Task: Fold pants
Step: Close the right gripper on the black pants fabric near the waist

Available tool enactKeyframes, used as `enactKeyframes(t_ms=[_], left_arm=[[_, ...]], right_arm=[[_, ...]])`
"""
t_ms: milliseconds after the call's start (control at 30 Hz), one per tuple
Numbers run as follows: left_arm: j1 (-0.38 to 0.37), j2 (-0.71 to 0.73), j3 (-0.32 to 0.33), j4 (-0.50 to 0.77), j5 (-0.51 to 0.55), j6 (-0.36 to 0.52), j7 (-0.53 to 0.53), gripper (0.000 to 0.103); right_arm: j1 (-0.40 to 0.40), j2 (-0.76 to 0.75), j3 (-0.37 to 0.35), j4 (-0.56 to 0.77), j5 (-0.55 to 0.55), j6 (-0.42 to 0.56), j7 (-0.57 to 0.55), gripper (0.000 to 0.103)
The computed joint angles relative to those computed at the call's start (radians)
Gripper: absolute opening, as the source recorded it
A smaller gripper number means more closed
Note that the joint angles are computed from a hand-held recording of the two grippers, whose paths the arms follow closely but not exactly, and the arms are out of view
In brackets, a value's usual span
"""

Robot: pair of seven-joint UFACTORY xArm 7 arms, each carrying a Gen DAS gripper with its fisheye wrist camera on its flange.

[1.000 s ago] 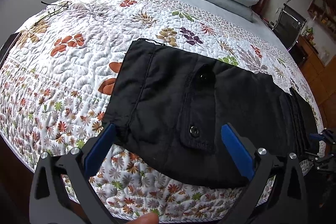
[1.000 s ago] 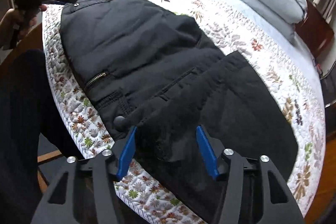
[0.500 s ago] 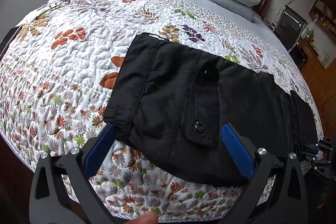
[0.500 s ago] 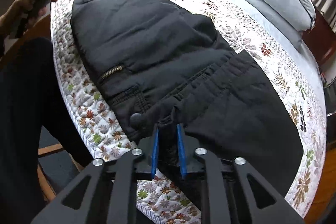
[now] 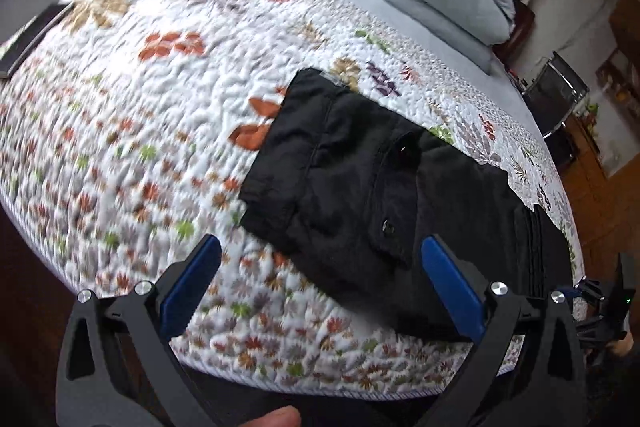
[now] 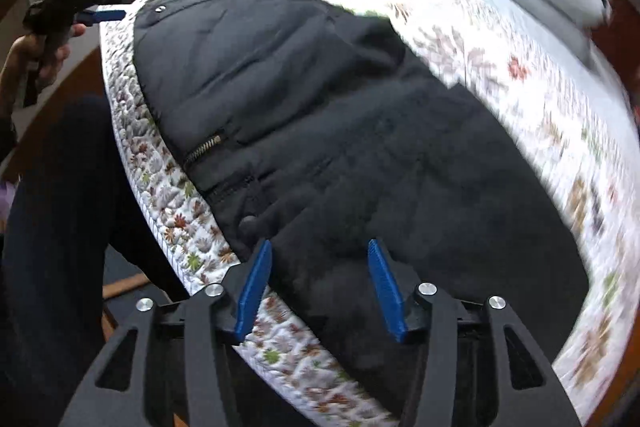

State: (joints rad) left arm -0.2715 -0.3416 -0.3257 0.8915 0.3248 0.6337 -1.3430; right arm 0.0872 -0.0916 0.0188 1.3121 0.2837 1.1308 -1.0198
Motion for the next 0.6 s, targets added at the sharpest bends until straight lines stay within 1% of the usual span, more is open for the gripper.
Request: enactKeyframes(t_ms=[67,100,133,200,233,300,333,400,467,500,600], left_arm=[[0.002,-0.006,-0.008,-0.002,0.002,0.017,-0.022,0.1],[-0.001,-0.007,-0.008,-0.005,0.001,0.011,-0.022,0.1],[0.0,-0.003,-0.011,-0.005,0.006,0.007,-0.027,0.1],[-0.003,0.02,-0.009,-0.001,0.002,-0.006,-0.035,0.1],[-0.008,0.031,-0.003,-0.001,-0.007,-0.018,-0.033,0.1],[-0.004,0.046,-0.005,0.003,0.003,-0.021,-0.056,0.1],[-0.004,0.049,-0.005,0.005,0.008,-0.021,-0.068,0.1],[-0.001,0.06,-0.007,0.008,0.024,-0.027,-0.099,0.1],[-0.003,0.078,-0.004,0.02,0.039,-0.024,-0.108,0.1],[-0.003,0.09,-0.006,0.031,0.05,-0.011,-0.117,0.1],[-0.014,0.114,0.006,0.043,0.063,-0.021,-0.133,0.1]], right_arm=[[0.004,0.035,0.001,0.086,0.025,0.036,-0.013,0.056],[0.005,0.058,0.004,0.136,0.038,0.057,-0.013,0.063],[0.006,0.095,0.008,0.211,0.057,0.092,-0.007,0.067],[0.007,0.165,0.023,0.336,0.08,0.167,0.022,0.067],[0.011,0.216,0.036,0.427,0.088,0.218,0.04,0.067],[0.018,0.285,0.062,0.551,0.096,0.282,0.066,0.068],[0.026,0.335,0.079,0.635,0.102,0.323,0.079,0.068],[0.052,0.401,0.107,0.741,0.089,0.35,0.105,0.071],[0.08,0.425,0.123,0.772,0.066,0.337,0.115,0.074],[0.095,0.449,0.133,0.803,0.06,0.34,0.124,0.078],[0.127,0.509,0.151,0.879,0.046,0.382,0.142,0.078]])
